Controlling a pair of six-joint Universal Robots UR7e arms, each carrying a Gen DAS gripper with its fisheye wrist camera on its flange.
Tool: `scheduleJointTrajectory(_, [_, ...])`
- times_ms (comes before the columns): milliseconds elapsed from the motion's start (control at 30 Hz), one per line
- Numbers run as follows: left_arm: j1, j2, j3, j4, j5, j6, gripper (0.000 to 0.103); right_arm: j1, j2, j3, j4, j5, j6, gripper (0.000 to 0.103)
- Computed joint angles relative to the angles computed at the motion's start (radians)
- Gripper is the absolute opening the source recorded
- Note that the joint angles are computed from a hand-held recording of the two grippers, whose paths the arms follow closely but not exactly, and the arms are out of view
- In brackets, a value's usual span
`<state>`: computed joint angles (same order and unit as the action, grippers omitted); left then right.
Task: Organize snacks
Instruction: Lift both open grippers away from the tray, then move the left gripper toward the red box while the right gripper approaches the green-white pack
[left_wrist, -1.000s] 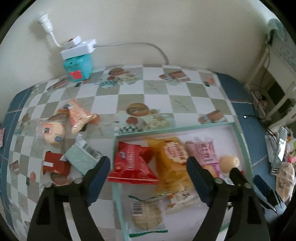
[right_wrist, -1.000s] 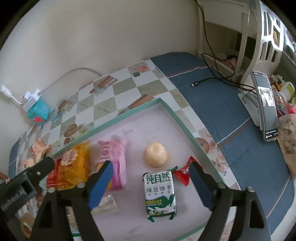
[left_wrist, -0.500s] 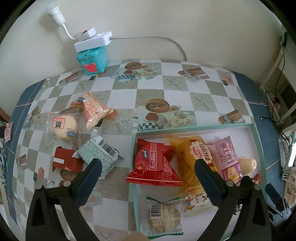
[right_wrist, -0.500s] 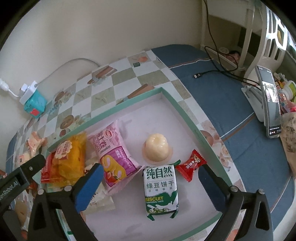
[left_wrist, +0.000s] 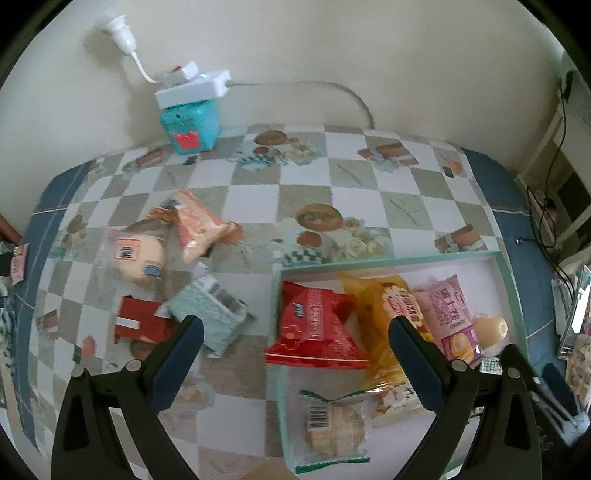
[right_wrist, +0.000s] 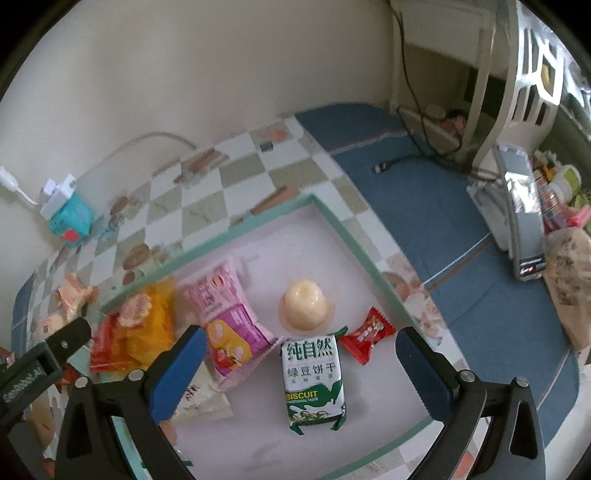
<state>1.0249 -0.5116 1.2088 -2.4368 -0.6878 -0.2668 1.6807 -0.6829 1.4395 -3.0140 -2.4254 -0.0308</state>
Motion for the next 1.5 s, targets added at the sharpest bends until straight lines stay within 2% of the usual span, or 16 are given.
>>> scheduleJointTrajectory(167, [-0.005,-0.038,0.032,-0.007,0.04,0.015,0.1,0.03,0.008,-0.008,-0.016,0.0,-0.031,0.103])
scheduleJointTrajectory(367, [-0.001,-0.107,0.093,-0.006,0.122,-0.002,0.1,0.053,0.034,-0.021,0.008,0.019,-0.066,0.103])
scheduleJointTrajectory(433, [0.007,-0.134,0.113,0.016,0.167,-0.035,0.1,0.06,0.042,-0.025,0.029,0.035,-0.066,0.103])
scheduleJointTrajectory(600, [0.041,-0.226,0.178,0.04,0.182,-0.142,0.1,0.084,0.071,-0.038,0.045,0.066,-0.087,0.103])
scheduleJointTrajectory(800, [0.089,-0.338,0.246,0.108,0.236,-0.313,0.1,0.118,0.125,-0.072,0.069,0.081,-0.128,0.103])
scheduleJointTrajectory(1000, [0.145,-0.406,0.285,0.113,0.203,-0.41,0.1,0.143,0.173,-0.103,0.101,0.122,-0.159,0.103])
scheduleJointTrajectory(1200, [0.181,-0.412,0.284,0.111,0.173,-0.43,0.1,0.148,0.22,-0.139,0.162,0.185,-0.166,0.103])
scheduleJointTrajectory(1500, [0.229,-0.394,0.264,0.077,0.093,-0.412,0.1,0.145,0.267,-0.186,0.188,0.156,-0.173,0.103])
